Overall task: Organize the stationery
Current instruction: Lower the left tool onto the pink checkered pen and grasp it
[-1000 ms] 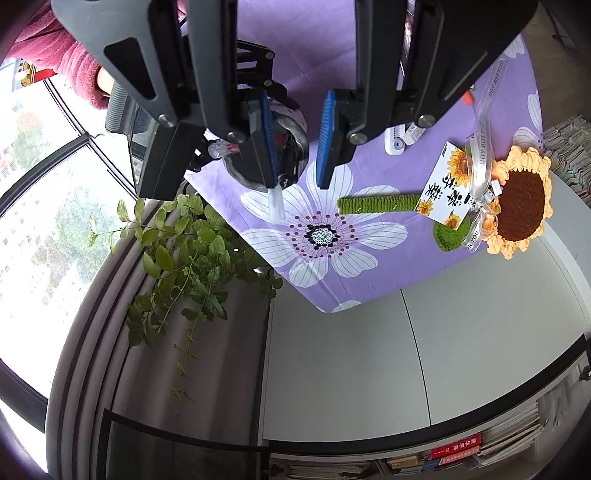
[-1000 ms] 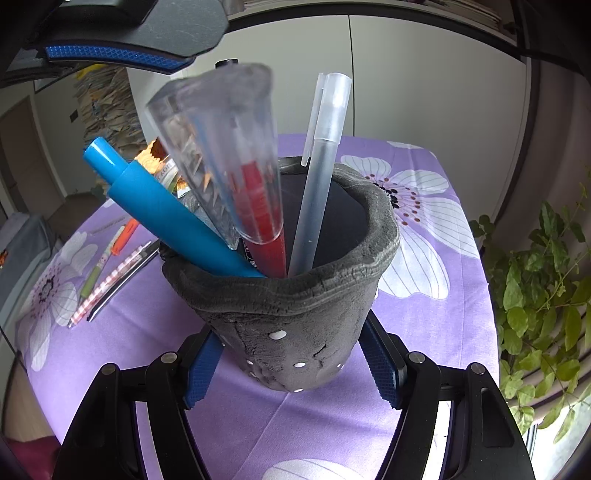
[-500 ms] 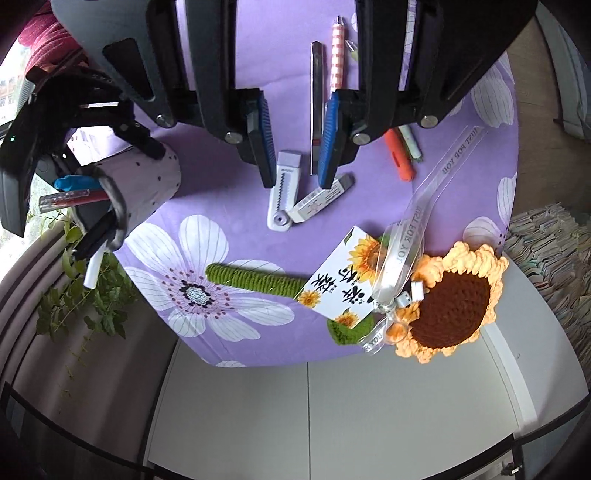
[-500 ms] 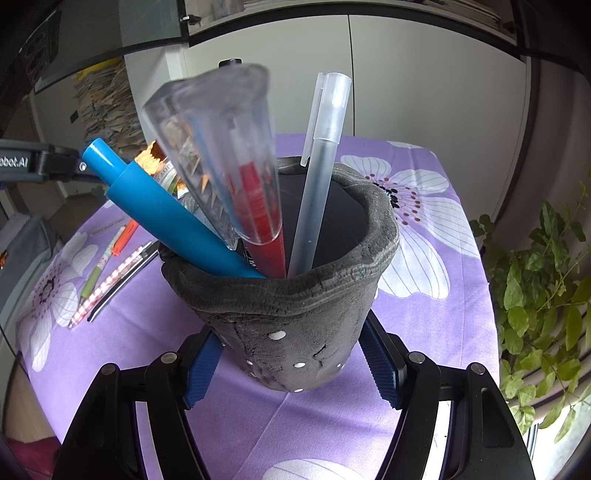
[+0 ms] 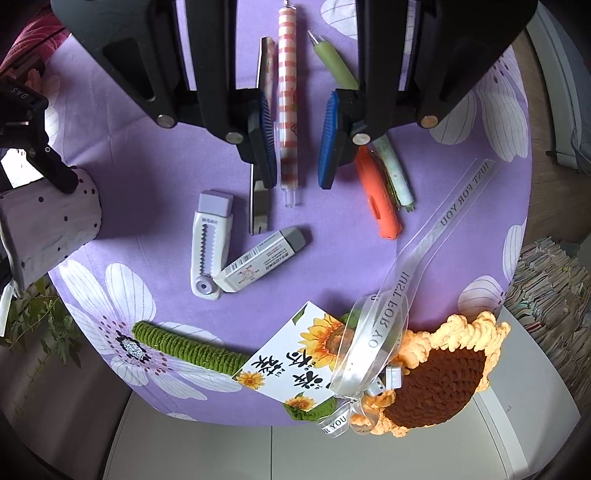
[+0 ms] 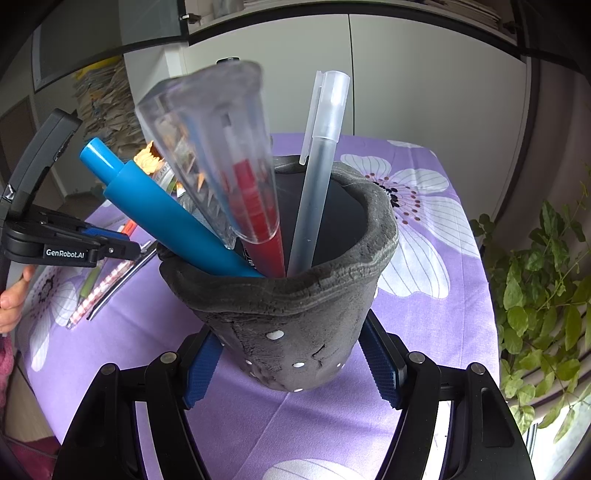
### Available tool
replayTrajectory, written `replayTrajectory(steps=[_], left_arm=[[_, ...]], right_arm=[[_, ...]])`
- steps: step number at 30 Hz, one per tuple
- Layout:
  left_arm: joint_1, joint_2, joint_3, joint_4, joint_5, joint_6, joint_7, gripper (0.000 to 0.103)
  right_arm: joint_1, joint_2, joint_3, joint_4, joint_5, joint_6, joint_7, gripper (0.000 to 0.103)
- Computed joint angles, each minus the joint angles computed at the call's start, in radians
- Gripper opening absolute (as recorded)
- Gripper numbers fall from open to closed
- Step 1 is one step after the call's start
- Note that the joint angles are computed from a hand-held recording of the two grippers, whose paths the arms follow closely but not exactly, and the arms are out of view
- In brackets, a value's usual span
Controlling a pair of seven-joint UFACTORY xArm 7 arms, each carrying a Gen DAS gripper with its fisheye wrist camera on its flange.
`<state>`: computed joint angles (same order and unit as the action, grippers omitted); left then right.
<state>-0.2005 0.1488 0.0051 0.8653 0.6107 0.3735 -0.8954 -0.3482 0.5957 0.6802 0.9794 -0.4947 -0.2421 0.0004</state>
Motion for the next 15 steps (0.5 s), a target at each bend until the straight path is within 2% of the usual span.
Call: replayTrajectory(steps=[7, 15], left_arm=[[0.017, -0.010, -0.002, -0.029, -0.050, -0.012, 0.037, 0.021], [-0.006, 0.025, 0.003, 0.026, -0.004, 0.025, 0.008, 0.018]], right_arm=[[-0.004, 0.006, 0.004, 0.003, 0.002, 0.003, -0.004, 0.072], [-0.003, 0.009, 0.006, 0.005, 0.013, 0.008, -0.014, 0.072]])
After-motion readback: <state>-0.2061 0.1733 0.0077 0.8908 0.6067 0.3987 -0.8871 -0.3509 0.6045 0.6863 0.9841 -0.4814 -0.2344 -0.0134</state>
